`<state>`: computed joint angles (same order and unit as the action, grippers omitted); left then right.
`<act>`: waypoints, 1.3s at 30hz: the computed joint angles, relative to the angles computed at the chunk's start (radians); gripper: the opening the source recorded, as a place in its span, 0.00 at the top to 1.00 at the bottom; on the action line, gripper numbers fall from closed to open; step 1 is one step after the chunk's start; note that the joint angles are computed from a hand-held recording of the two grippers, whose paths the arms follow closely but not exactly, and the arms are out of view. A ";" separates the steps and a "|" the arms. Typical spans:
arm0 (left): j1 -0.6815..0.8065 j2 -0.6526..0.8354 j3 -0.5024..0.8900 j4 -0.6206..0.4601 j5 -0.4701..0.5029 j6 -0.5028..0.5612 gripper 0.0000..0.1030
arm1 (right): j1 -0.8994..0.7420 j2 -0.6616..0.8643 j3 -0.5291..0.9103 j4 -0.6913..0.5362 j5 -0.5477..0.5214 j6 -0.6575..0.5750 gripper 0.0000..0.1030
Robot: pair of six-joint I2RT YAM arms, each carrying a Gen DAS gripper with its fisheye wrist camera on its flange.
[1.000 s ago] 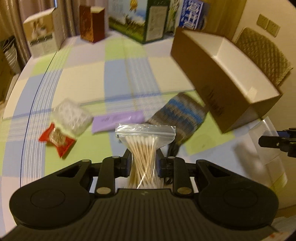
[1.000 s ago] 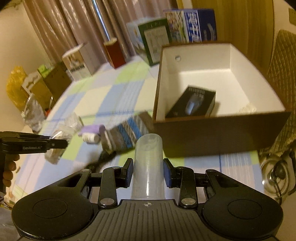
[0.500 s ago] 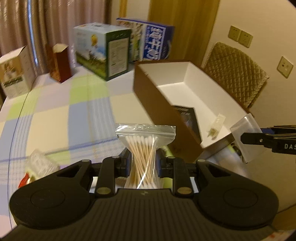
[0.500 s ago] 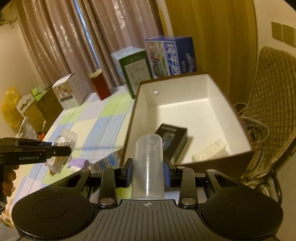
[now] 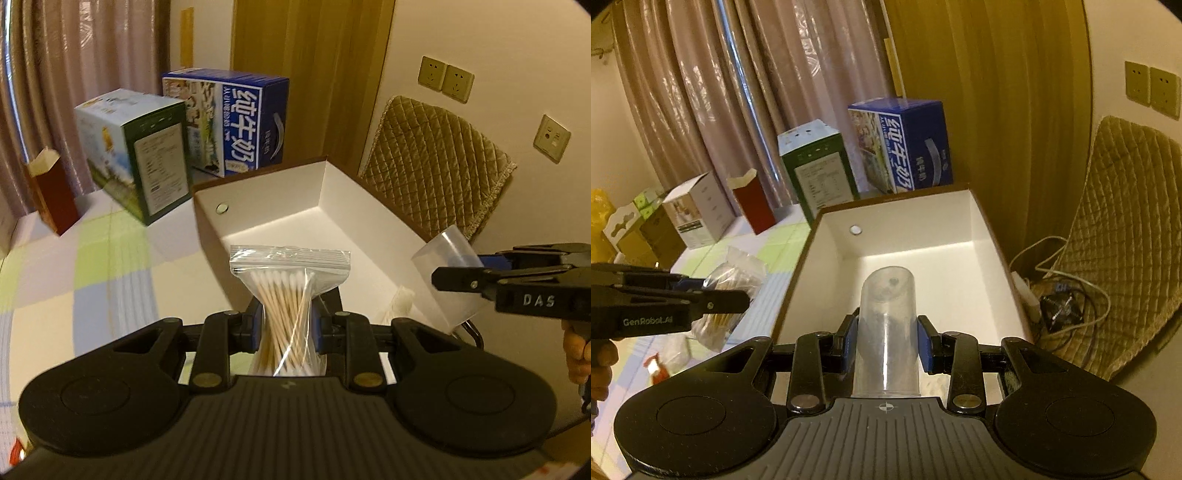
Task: Organize objects
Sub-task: 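Carry the cup and swab bag into the cardboard box and open both tools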
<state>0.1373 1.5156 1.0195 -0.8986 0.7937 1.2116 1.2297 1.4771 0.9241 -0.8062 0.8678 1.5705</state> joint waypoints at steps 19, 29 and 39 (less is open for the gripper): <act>-0.442 0.205 -0.002 0.530 -0.327 -0.497 0.80 | -0.395 -0.030 -0.245 0.433 -0.244 -0.462 0.70; -0.525 0.322 0.067 0.578 -0.418 -0.533 0.79 | -0.470 0.003 -0.262 0.506 -0.291 -0.534 0.70; -0.527 0.350 0.073 0.582 -0.431 -0.517 0.53 | -0.498 0.031 -0.271 0.542 -0.308 -0.554 0.70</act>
<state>-0.3894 1.8656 1.0929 -0.3170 0.3625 0.6947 0.7317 1.5081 0.6532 -0.2638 0.5599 1.0161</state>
